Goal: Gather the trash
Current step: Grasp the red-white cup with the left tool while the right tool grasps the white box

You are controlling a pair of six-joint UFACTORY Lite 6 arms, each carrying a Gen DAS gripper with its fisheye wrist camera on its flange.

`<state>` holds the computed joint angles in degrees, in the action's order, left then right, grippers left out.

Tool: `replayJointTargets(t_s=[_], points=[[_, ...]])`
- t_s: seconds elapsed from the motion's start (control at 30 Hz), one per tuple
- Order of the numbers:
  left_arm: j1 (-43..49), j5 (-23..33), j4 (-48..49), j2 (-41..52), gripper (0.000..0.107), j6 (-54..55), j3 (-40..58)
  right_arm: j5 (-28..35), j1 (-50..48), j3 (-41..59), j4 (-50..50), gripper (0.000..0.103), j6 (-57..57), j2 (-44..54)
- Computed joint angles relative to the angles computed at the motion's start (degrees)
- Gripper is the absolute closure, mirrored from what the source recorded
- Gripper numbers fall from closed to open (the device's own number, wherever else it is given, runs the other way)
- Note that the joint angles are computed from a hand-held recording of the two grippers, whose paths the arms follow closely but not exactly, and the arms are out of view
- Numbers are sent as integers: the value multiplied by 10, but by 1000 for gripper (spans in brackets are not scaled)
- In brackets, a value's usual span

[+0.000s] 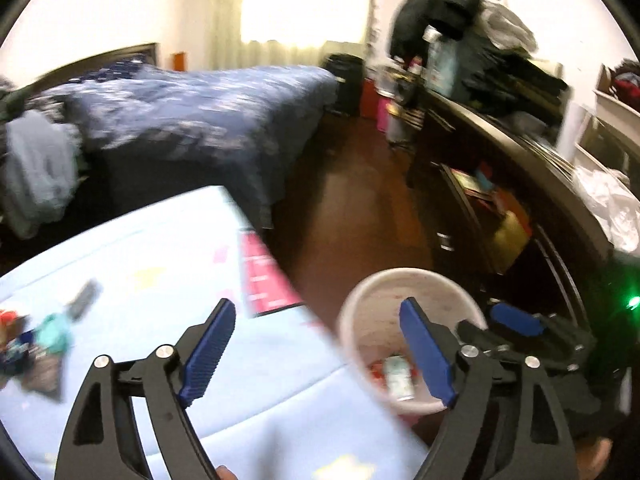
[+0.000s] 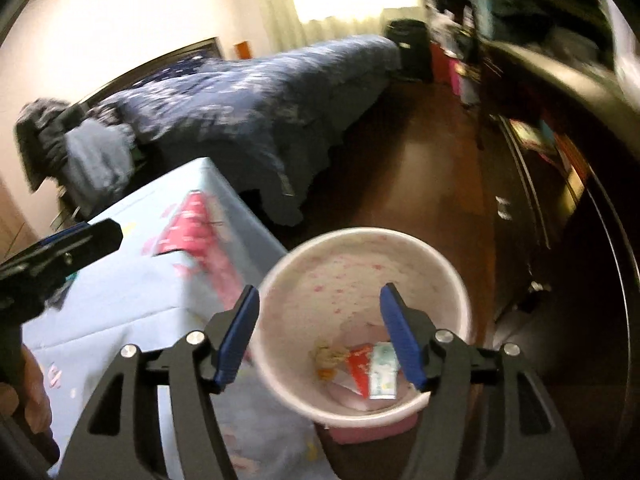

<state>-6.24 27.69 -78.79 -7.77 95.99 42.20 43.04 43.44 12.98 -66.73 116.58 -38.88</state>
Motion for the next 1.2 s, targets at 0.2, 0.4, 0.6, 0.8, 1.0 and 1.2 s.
replayJointTargets(t_s=[0.2, 0.4, 0.6, 0.8, 1.0, 1.2], points=[[219, 71, 52, 21, 18, 30, 27, 18, 127, 187, -41, 28, 49, 216], [386, 88, 50, 155, 15, 77, 145, -45, 144, 414, -34, 27, -15, 436], [450, 66, 90, 348, 15, 32, 339, -64, 136, 638, 38, 27, -153, 621], [454, 86, 161, 504, 15, -89, 545, -43, 127, 827, 121, 27, -288, 757], [408, 105, 236, 632, 15, -184, 743, -40, 102, 946, 172, 27, -366, 838], [372, 149, 351, 763, 15, -307, 952, -2, 53, 1118, 252, 27, -483, 954]])
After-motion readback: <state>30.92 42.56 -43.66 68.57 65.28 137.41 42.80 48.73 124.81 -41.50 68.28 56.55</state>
